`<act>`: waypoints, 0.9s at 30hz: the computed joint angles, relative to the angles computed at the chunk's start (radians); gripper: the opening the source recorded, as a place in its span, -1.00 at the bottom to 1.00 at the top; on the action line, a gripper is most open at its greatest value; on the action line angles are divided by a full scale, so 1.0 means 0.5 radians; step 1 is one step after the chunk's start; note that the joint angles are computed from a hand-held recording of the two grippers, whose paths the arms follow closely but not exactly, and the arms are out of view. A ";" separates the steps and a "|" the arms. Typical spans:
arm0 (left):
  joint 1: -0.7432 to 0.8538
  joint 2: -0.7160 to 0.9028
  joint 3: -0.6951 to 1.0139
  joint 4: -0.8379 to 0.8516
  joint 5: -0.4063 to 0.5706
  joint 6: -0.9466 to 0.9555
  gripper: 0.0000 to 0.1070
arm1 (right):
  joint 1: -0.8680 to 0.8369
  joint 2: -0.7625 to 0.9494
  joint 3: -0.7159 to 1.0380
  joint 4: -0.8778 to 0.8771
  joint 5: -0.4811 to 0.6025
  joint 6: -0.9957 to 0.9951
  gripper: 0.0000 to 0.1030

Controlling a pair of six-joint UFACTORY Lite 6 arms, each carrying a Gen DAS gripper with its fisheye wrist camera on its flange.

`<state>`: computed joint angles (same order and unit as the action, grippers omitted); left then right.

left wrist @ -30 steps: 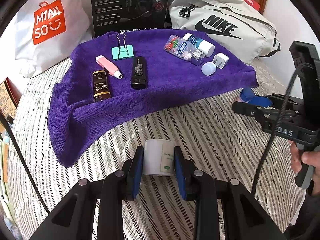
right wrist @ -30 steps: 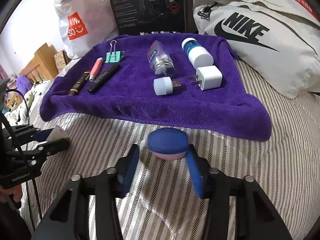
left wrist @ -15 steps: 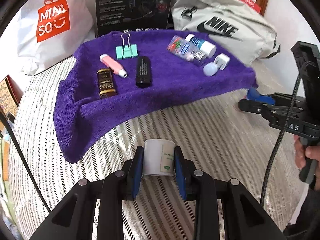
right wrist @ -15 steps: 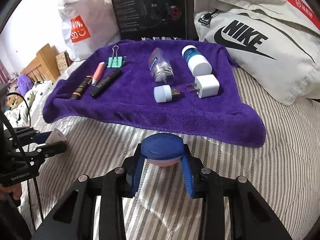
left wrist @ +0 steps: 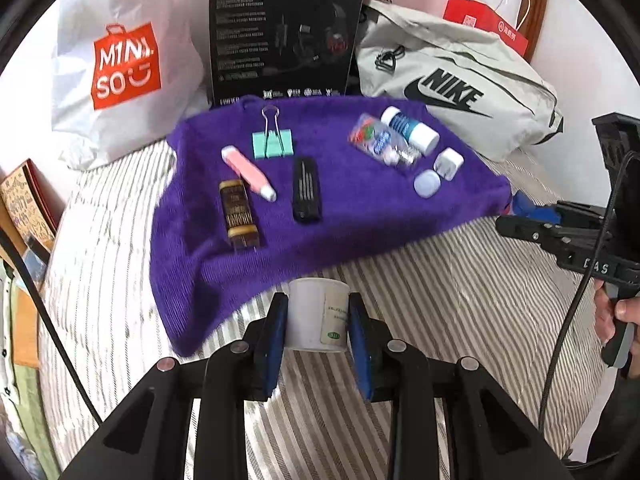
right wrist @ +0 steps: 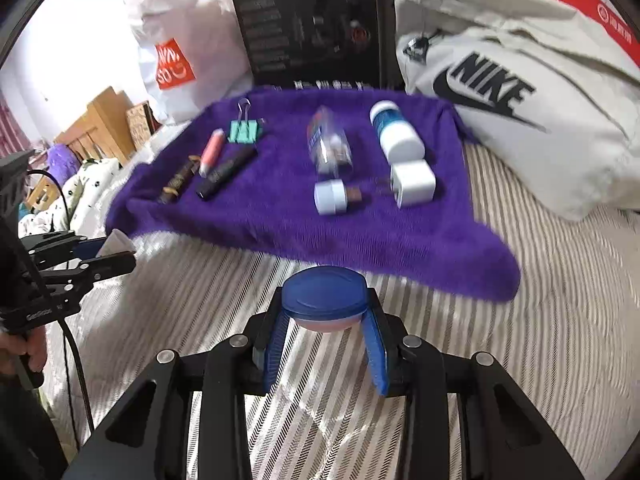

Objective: Organize rigid objects
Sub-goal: 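Carry both jars onto the purple towel and open both tools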

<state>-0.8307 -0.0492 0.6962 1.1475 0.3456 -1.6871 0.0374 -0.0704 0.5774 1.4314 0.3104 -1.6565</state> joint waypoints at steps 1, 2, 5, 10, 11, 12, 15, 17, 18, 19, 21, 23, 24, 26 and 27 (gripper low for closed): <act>0.017 0.009 0.032 -0.049 0.002 0.069 -0.47 | -0.016 -0.011 0.024 -0.066 0.019 0.061 -0.30; 0.031 0.021 0.068 -0.097 0.008 0.135 -0.47 | -0.028 -0.006 0.058 -0.128 0.031 0.113 -0.30; 0.084 0.075 0.193 -0.231 0.013 0.334 -0.46 | -0.047 0.064 0.235 -0.399 0.055 0.369 -0.30; 0.203 0.219 0.404 -0.442 -0.039 0.641 -0.47 | -0.032 0.327 0.606 -0.756 0.100 0.709 -0.30; 0.217 0.245 0.435 -0.468 -0.050 0.684 -0.46 | -0.025 0.381 0.668 -0.805 0.104 0.758 -0.30; 0.238 0.289 0.478 -0.498 -0.067 0.734 -0.46 | -0.016 0.467 0.759 -0.893 0.109 0.845 -0.30; 0.286 0.378 0.562 -0.562 -0.105 0.825 -0.46 | -0.007 0.678 0.956 -1.091 0.127 1.049 -0.30; 0.321 0.441 0.607 -0.611 -0.162 0.875 -0.47 | 0.002 0.786 1.050 -1.238 0.123 1.210 -0.30; 0.332 0.472 0.629 -0.622 -0.184 0.884 -0.46 | 0.007 0.840 1.095 -1.310 0.125 1.284 -0.30; 0.338 0.488 0.640 -0.629 -0.198 0.888 -0.47 | 0.008 0.885 1.127 -1.333 0.129 1.310 -0.30; 0.354 0.525 0.663 -0.670 -0.238 0.932 -0.47 | 0.012 0.975 1.199 -1.436 0.147 1.435 -0.30; 0.358 0.544 0.675 -0.675 -0.247 0.942 -0.47 | 0.017 1.057 1.264 -1.537 0.151 1.547 -0.30; 0.361 0.560 0.685 -0.693 -0.253 0.967 -0.47 | 0.022 1.084 1.283 -1.587 0.147 1.594 -0.30; 0.363 0.573 0.691 -0.683 -0.255 0.960 -0.46 | 0.026 1.107 1.295 -1.584 0.135 1.582 -0.30; 0.368 0.585 0.696 -0.682 -0.265 0.955 -0.47 | 0.031 1.113 1.299 -1.588 0.131 1.585 -0.30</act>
